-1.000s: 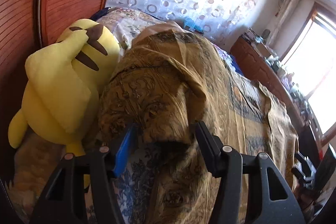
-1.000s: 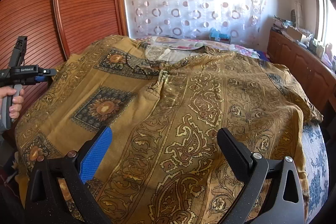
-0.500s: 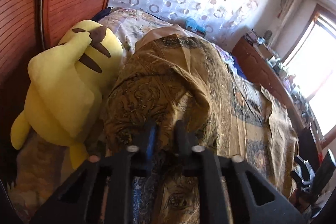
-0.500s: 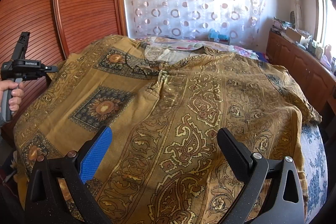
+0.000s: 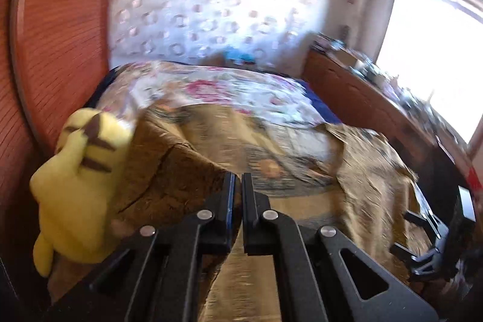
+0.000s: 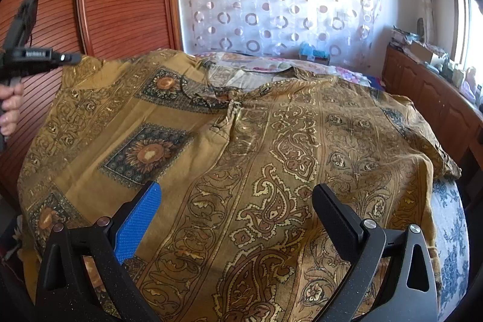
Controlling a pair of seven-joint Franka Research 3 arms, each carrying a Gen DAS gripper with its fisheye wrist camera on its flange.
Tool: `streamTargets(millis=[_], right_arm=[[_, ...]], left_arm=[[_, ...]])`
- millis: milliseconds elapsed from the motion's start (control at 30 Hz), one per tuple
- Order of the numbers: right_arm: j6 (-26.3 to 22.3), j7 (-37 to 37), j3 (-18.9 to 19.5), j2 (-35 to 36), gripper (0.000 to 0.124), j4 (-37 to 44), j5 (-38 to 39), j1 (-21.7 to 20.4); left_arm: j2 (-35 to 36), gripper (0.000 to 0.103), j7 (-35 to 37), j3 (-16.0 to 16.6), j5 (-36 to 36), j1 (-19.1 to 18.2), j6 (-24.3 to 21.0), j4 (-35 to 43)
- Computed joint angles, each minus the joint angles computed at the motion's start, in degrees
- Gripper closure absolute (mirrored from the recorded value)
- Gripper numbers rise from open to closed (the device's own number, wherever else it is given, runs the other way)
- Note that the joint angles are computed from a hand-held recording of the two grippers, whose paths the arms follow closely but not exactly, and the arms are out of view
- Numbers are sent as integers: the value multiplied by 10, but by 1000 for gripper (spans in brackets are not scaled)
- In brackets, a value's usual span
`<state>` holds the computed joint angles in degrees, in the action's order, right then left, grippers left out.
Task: Fold small clothes
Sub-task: 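Lift the grasped side with the left tool and fold it toward the shirt center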
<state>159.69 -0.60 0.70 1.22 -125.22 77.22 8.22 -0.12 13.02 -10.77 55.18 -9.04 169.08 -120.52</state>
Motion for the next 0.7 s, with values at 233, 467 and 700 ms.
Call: streamTargets(millis=[233,467,700], right_arm=[[1,0,0,0,23,-1,-2,0],[1,2,0,1,23,1,-6,-1],[3,0,0,1,23,0,-5,-1]], left_arm=[[35,96,105,-14,-56,-43,-21,37],[0,65,82,-9,-29,-43,-57,11],[-8,57,79,-7,-75,-17,-71,-43]])
